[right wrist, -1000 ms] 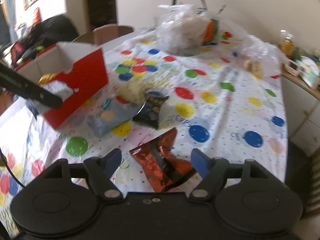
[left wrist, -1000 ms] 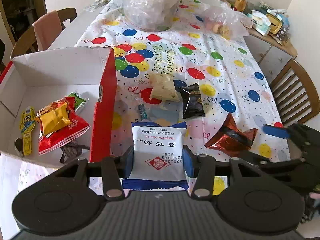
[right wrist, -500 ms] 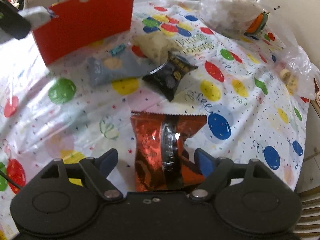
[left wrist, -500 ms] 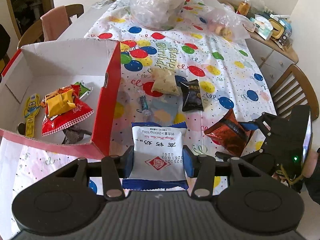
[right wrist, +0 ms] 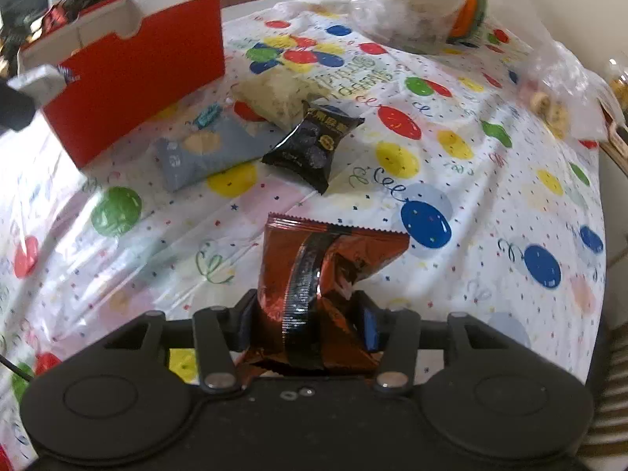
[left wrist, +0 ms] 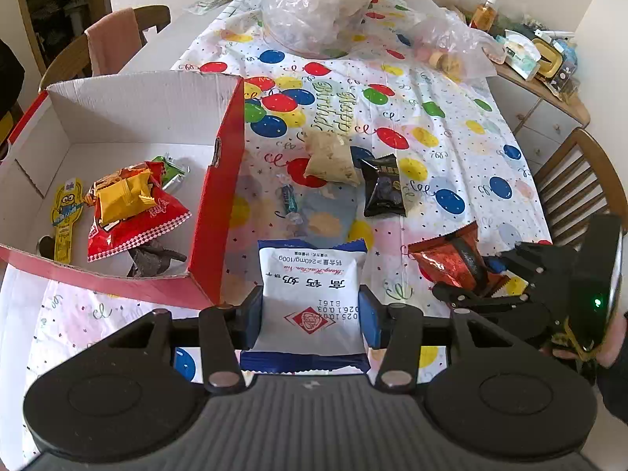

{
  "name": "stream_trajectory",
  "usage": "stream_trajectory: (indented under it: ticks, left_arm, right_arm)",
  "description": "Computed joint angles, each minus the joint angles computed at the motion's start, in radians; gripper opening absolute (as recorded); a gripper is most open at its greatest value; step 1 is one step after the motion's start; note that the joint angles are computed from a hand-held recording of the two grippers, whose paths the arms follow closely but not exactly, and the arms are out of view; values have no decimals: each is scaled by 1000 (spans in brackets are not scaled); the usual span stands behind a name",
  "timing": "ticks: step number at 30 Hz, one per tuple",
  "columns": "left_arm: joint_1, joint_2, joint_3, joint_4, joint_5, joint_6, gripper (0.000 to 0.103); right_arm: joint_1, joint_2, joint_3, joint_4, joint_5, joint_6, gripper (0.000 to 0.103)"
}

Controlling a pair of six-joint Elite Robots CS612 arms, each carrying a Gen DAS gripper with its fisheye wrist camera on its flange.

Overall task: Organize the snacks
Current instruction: 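Carry the white packet and red-brown packet over the box with both tools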

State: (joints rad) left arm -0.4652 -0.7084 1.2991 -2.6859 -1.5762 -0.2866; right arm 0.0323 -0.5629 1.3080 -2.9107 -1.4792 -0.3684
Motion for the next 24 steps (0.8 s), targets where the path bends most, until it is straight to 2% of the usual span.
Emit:
stream_trajectory:
  ticks: [9,14,19,24]
  left_arm:
    - [16,-4,9,-30,-19,39,48]
    - [34,-10,17,-62,-41,85,48]
    - [55,-19,25,-86,-54,133,48]
    - [83,-22,21,-109,-67,173,48]
  right_arm:
    - [18,-60,80,-98,13,140,48]
    - [41,-95,107,-139,24,206,48]
    - [71,-109,98,-146,8,267,48]
    - [109,-101,53,-133,-21,309,48]
